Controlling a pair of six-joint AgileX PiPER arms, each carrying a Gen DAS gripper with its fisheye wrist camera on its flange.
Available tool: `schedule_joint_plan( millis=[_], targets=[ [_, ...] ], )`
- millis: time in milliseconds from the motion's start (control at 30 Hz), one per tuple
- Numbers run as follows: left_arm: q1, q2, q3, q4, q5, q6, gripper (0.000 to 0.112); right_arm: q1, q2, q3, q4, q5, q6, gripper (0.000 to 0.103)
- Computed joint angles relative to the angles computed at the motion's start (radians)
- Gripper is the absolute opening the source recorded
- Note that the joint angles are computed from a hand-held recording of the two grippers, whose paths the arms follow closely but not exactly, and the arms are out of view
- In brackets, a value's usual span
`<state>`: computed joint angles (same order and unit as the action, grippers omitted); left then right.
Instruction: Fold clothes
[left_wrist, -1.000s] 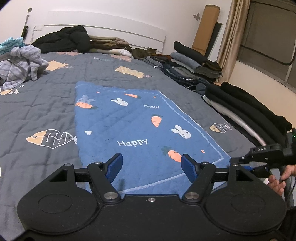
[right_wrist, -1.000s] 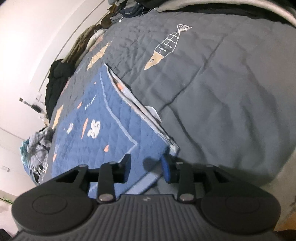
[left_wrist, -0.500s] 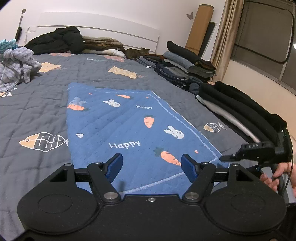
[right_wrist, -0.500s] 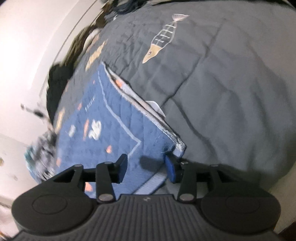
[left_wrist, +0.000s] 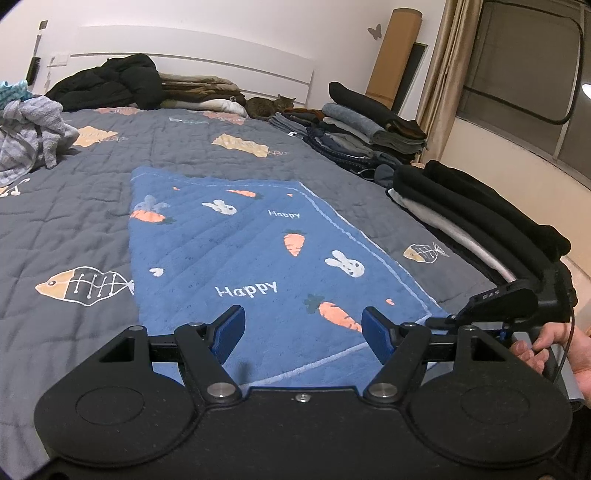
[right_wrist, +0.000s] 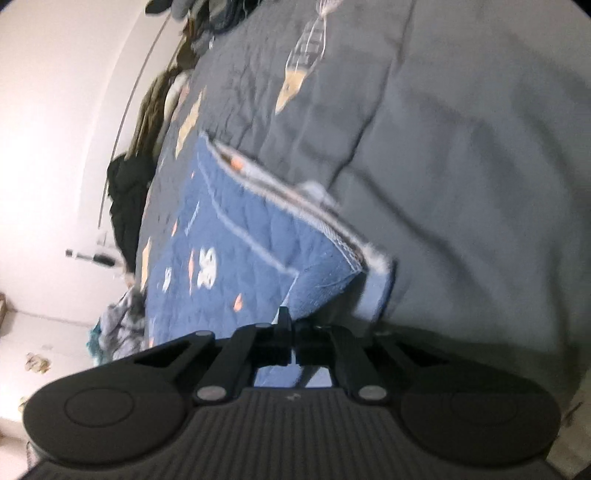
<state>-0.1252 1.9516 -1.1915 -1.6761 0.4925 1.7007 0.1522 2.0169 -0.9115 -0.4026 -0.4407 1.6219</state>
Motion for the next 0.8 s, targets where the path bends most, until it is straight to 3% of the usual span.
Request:
schedule_joint_plan(
  millis=[167,267,433,633,800],
  targets=[
    [0.0,-0.001,0.0,0.023,-0.017,-0.026,0.069,0.024,-0.07,0.069,0.188,-0.04,-0.19,0.001],
    [0.001,-0.005,0.005,0.027,-0.027,-0.027,0.069,0.038,-0.091,0.08,0.209,0.0,-0.22,0.001],
    [0.006,-0.011,0.004,0.102,-0.069,-0.112,0.069,0.056,-0.08,0.026,0.311,0.16,-0.372,0.001],
    [0.076,-0.022,-0.009,0.217,-0.074,-0.32,0.069,0.081,-0.118,0.057,0.535,0.183,-0.595,0.001],
    [0.099,-0.07,0.034,0.269,-0.125,-0.342,0.069,0.096,-0.147,0.077,0.657,0.184,-0.714,0.001]
  ],
)
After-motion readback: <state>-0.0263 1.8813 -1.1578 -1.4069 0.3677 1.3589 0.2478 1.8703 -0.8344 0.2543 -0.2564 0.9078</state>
